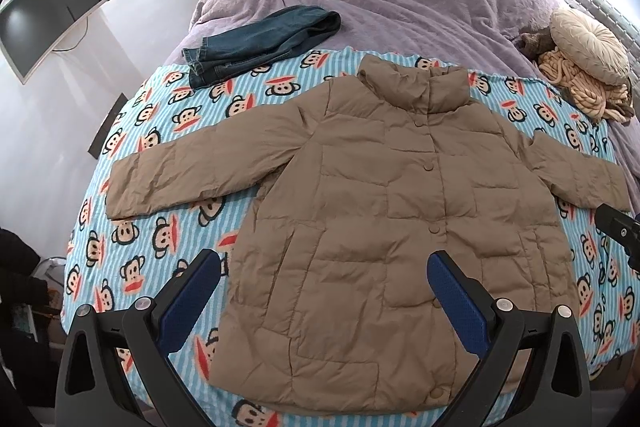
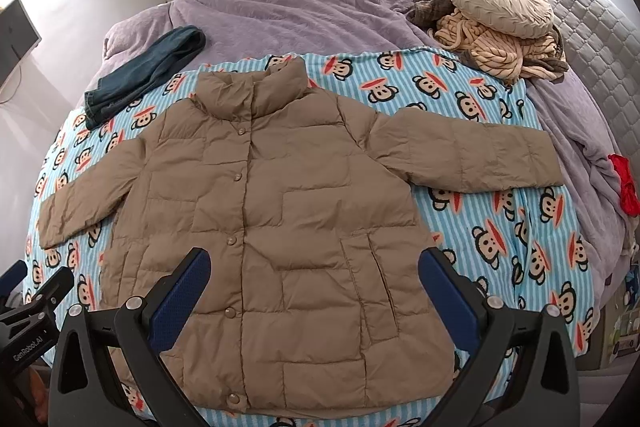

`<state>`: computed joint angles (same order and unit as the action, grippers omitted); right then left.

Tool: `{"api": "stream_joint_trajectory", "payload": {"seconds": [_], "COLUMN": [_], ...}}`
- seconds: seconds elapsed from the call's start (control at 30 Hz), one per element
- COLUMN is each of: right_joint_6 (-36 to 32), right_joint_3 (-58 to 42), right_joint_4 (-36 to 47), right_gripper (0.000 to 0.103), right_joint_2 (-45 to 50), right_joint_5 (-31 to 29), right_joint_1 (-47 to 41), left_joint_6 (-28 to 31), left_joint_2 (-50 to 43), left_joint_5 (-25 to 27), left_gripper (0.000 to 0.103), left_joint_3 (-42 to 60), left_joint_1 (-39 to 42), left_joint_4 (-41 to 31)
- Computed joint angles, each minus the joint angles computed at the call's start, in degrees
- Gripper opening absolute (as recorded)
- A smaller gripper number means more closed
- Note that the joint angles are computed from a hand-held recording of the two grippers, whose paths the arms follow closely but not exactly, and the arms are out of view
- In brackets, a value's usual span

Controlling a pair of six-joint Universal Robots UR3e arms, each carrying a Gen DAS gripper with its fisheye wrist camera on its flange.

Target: Fold large clothes

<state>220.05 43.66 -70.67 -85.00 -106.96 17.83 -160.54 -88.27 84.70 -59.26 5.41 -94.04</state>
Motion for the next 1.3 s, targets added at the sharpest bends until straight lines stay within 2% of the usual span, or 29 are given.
{"api": "stream_joint_trajectory", "payload": {"seconds": [1.3], "right_joint_6": [-0.2], "right_joint_3": [0.8], "right_joint_4": [-0.6], "right_gripper": [0.103], "right_joint_2": [-0.4], "right_joint_5": [0.3], "right_joint_1": [-0.3], "left_joint_6": [-0.2], "left_joint_2": [0.6], "left_joint_5": [0.3], "left_gripper": [0.103], "left_joint_3": [-0.9], "left_joint_1": [-0.1], "left_joint_4": [0.4]}}
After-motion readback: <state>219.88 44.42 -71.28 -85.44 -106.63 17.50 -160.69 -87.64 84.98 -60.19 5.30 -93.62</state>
